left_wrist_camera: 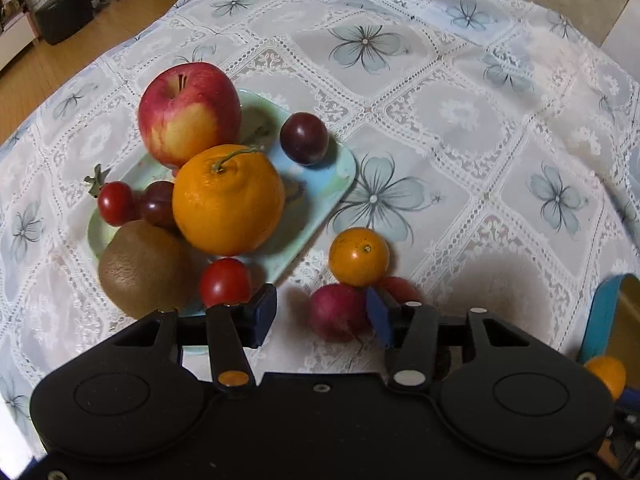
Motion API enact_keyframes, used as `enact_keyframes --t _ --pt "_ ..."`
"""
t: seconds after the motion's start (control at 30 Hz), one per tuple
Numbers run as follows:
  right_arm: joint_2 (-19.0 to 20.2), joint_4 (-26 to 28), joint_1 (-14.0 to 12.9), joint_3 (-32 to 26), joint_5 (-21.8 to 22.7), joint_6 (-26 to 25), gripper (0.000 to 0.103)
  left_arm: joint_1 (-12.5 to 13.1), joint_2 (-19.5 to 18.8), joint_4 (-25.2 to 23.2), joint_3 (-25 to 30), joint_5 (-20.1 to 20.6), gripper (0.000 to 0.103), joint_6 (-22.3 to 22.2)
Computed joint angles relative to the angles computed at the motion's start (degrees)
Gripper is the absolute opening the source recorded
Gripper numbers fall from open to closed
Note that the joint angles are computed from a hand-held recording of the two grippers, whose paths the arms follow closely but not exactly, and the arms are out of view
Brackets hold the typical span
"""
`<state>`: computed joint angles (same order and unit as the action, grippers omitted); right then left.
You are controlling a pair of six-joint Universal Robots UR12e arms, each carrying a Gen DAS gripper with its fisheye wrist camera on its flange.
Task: Organize fruits
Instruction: 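Grasp a red radish with the left gripper while the right holds the orange tomato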
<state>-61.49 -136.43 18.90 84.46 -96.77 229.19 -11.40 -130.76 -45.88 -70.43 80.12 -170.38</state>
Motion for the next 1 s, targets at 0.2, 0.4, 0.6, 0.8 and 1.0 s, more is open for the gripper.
enact_keyframes --t 0.2,0.4,0.6,0.8,1.0 --pt "-0.62 -0.82 -0.02 1.06 0.71 0.62 0.037 -0.03 0.43 3.14 -1.7 0.31 0.058 0.13" --pt "-1.17 -1.08 -0.08 1.69 1.52 0.15 0.014 1.55 1.79 -2.18 -2.4 -4.84 0.048 3.78" --pt "-1.1 -1.47 0.26 1.53 0.0 -0.35 0.012 1.64 2.48 -2.88 -3.29 -5.3 0.05 4.62" --pt "-1.62 -3.27 -0.64 2.63 1.63 0.38 0.018 -0.54 0.47 -5.0 -1.03 0.1 0.049 6.0" --pt "-1.27 -3.63 -2.37 2.55 3.61 1.34 0.03 -0.38 0.18 -4.18 -0.76 -0.75 0.043 4.04"
